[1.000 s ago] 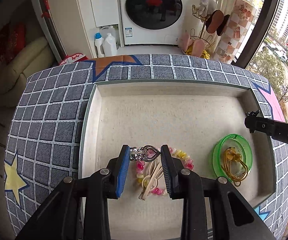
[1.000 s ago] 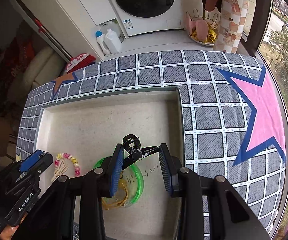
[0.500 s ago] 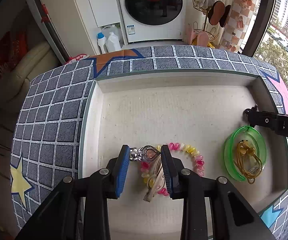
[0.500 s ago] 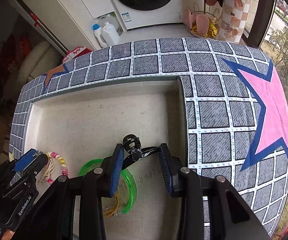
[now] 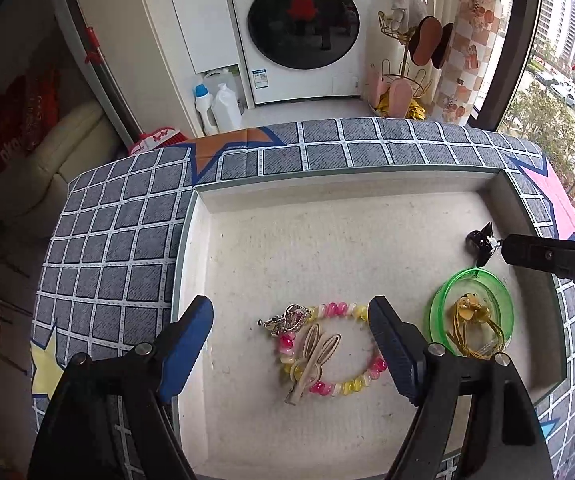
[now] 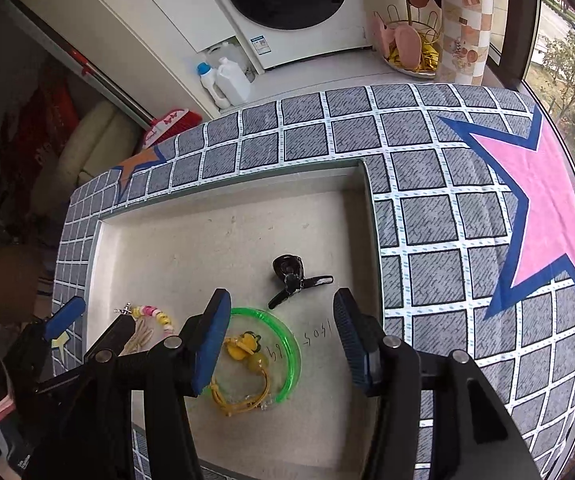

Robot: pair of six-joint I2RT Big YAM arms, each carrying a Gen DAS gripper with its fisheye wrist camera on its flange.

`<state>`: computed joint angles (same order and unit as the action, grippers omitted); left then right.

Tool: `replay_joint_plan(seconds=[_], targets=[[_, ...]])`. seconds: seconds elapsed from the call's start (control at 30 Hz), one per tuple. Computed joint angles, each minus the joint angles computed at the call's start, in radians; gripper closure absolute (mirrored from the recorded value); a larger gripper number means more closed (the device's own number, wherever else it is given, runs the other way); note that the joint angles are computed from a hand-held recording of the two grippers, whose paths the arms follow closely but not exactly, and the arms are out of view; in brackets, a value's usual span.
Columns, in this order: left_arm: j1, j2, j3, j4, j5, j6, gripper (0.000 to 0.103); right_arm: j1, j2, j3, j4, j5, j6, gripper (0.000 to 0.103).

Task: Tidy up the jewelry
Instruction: 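Carry the pendant onto the beaded bracelet while the right tool drops the claw clip in the tray, then withdraw both open tools from the tray toward the remaining jewelry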

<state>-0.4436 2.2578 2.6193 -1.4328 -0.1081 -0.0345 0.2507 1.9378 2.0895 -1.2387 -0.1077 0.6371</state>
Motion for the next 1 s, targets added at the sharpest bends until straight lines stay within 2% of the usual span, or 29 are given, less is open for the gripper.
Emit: replay_joint_plan(seconds=[0.07,0.1,0.2,0.27,0.33,0.47,0.67,0.9,1.0], targets=[[0.0,-0.033,-0.047,0.034,-0.004,0.003,0.01,0.004,-0.02,-0.022,0.013,-0.003,0.016,0.046],[0.001,-0.047,-0.065,0.044,-0.007,0.005,0.0,0.006,-0.03,-0.033,0.018,-0.005,0.022,0.045],[0.006,-0.107,-0.147,0.091,0.01,0.011,0.0,0.016,-0.064,-0.069,0.04,-0.005,0.041,0.04],[0.008,-0.147,-0.203,0.111,0.022,0.018,0.0,0.025,-0.092,-0.101,0.063,-0.008,0.058,0.028],[0.011,-0.19,-0.265,0.13,0.035,0.027,0.0,0.034,-0.119,-0.131,0.079,-0.007,0.077,0.022],[0.018,-0.284,-0.394,0.172,0.058,0.043,0.0,0.062,-0.173,-0.187,0.097,0.006,0.112,0.02],[0.033,-0.438,-0.605,0.221,0.053,0.067,0.0,0.115,-0.245,-0.265,0.098,0.018,0.153,0.019],[0.076,-0.594,-0.826,0.215,0.074,0.046,0.0,0.185,-0.317,-0.361,0.068,0.037,0.197,0.019],[0.09,-0.653,-0.91,0.2,0.11,0.051,0.0,0.215,-0.342,-0.395,0.047,0.05,0.214,0.019]])
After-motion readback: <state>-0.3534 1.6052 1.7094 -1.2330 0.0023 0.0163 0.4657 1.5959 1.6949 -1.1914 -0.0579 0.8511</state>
